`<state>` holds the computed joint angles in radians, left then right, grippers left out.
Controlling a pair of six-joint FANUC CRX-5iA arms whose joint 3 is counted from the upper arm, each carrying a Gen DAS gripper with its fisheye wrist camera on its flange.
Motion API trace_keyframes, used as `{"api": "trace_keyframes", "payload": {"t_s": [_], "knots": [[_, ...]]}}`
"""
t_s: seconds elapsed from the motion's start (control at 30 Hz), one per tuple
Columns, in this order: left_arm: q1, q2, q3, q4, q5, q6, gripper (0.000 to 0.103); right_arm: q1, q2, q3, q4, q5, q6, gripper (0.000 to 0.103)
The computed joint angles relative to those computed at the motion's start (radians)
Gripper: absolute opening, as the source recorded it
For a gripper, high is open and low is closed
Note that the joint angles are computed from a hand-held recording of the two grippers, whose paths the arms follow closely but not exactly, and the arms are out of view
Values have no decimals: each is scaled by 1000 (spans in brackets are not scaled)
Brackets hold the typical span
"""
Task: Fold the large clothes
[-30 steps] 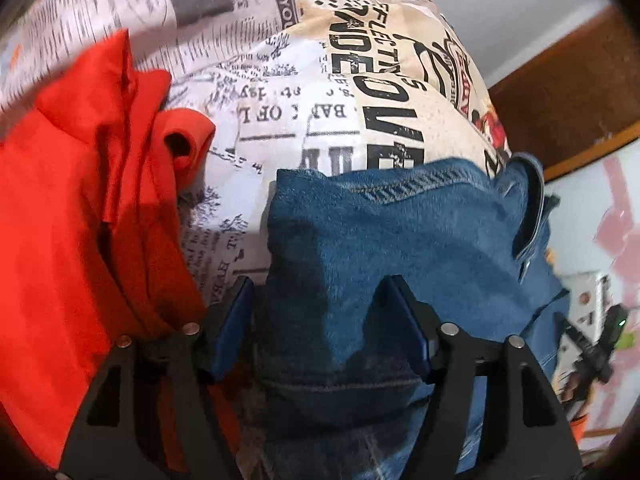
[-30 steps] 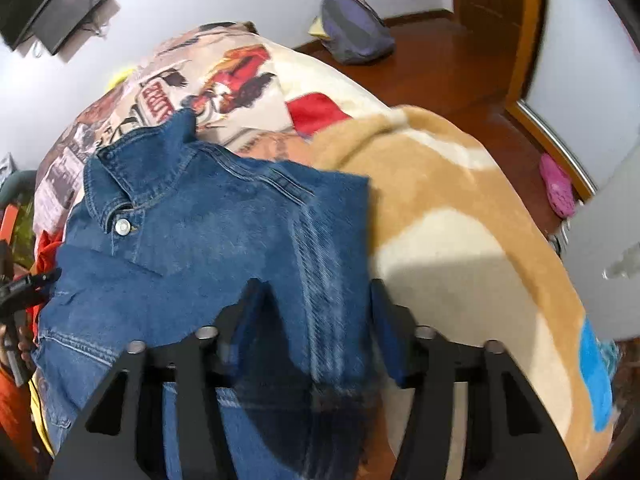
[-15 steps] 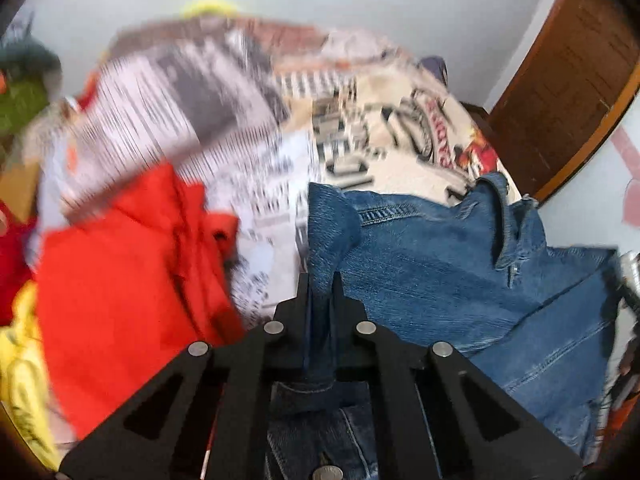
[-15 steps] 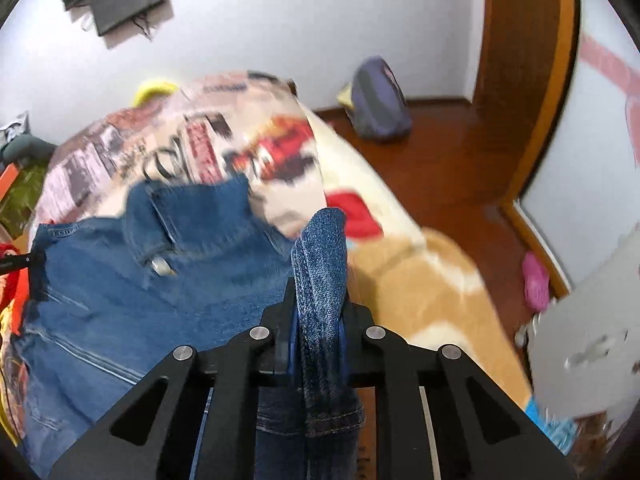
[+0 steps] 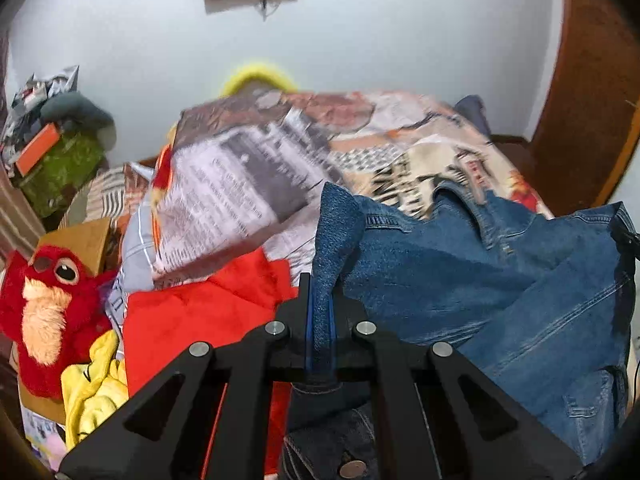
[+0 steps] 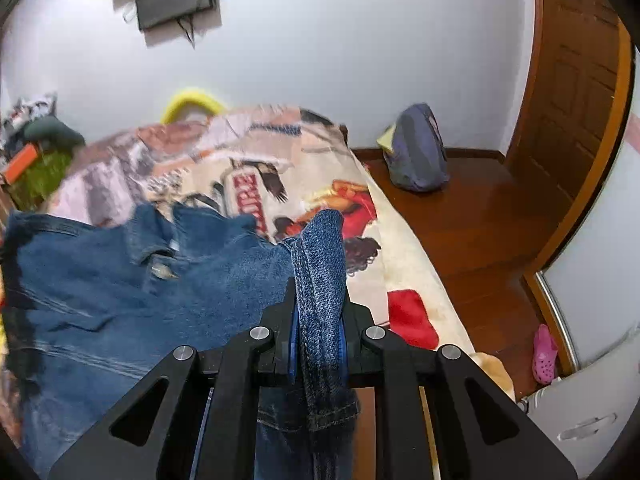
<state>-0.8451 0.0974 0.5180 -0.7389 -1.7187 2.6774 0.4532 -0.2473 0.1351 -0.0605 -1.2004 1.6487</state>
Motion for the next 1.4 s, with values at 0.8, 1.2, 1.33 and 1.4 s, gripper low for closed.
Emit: {"api": "trace_keyframes", "payload": {"t_s": [0.8, 1.2, 1.33, 1.4], "knots": [[62, -42, -114, 130, 60, 37, 35, 101, -74, -136, 209, 9, -24, 19], [-224, 47, 167, -63, -171, -15, 77, 209, -316, -91, 151, -84, 38, 74], [-315, 81, 234, -102, -248, -8, 88, 285, -379, -102, 176, -133, -12, 80], [-352, 88, 243, -107, -275, 19, 89, 328, -399, -112, 202, -161, -38, 80]]}}
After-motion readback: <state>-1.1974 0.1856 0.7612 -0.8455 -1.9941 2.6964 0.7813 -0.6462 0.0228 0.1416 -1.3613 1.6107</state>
